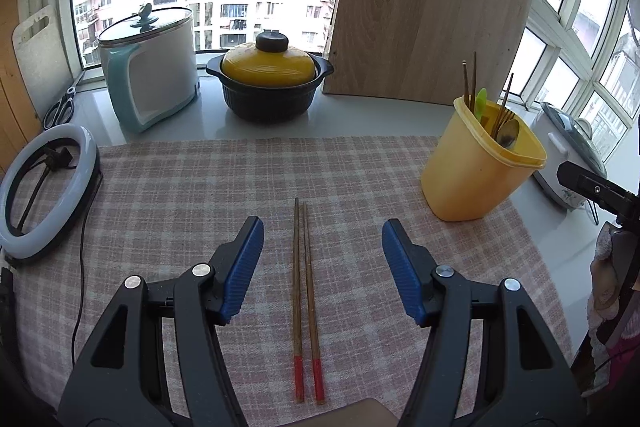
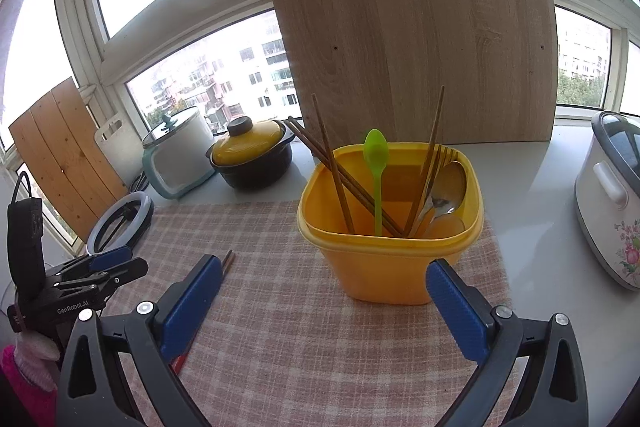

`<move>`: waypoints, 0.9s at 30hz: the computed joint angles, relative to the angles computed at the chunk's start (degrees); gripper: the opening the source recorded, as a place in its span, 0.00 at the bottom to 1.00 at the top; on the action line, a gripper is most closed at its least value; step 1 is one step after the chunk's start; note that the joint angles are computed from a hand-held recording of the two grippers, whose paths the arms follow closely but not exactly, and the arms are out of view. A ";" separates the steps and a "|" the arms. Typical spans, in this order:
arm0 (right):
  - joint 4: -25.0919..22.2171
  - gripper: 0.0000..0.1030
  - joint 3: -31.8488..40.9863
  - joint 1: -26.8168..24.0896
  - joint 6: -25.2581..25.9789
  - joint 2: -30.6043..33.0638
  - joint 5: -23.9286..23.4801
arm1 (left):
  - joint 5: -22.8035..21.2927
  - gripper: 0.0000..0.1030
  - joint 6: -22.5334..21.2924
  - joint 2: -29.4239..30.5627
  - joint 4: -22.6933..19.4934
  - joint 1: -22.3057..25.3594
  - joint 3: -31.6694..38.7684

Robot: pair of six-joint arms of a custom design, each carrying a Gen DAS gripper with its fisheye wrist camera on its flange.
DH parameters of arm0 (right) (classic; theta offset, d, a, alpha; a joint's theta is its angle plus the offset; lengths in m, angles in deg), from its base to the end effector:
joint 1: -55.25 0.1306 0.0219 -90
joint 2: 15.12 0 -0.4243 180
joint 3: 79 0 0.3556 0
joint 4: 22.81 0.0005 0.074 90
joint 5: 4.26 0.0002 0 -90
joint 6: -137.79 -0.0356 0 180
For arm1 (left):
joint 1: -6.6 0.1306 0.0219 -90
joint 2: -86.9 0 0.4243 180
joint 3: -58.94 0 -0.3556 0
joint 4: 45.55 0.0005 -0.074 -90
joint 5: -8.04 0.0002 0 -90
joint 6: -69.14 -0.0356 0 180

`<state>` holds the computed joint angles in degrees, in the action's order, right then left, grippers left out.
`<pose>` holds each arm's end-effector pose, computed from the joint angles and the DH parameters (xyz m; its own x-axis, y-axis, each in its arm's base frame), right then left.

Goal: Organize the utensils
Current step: 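Move both open tools to the last pair of red-tipped chopsticks on the cloth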

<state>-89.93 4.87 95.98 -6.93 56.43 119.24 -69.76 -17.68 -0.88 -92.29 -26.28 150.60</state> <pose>0.2364 0.1770 0.5241 -0.6050 0.3774 -0.7011 0.3305 0.9201 0.2101 0.3883 -0.2606 0.4710 -0.6523 0.3571 -0.6685 0.6157 0.7640 -0.1927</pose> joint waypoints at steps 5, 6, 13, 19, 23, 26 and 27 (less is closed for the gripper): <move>2.19 1.00 -0.35 0.69 0.40 1.30 -0.87 | -0.08 0.61 -1.76 0.42 -0.95 2.33 -1.12; 2.60 1.00 -0.35 0.93 0.55 1.63 -0.83 | -0.18 0.61 -2.16 0.53 -1.13 2.65 -1.33; 5.31 0.92 0.03 1.20 2.33 4.99 -4.90 | 1.49 0.50 -5.51 1.97 -3.30 3.25 -2.52; 6.15 0.77 0.47 0.15 3.25 8.37 -12.11 | 3.52 0.23 -7.04 4.17 -5.38 2.64 -2.70; 7.97 0.65 -0.15 -1.12 2.26 9.76 -17.43 | 4.46 0.15 -7.08 5.64 -6.55 2.15 -1.86; 9.47 0.57 -0.77 -1.63 1.16 10.67 -20.40 | 4.17 0.15 -7.95 6.87 -7.61 1.48 -1.11; 10.05 0.56 -0.84 -1.69 0.96 11.12 -21.27 | 3.72 0.15 -8.14 7.19 -7.82 1.22 -0.97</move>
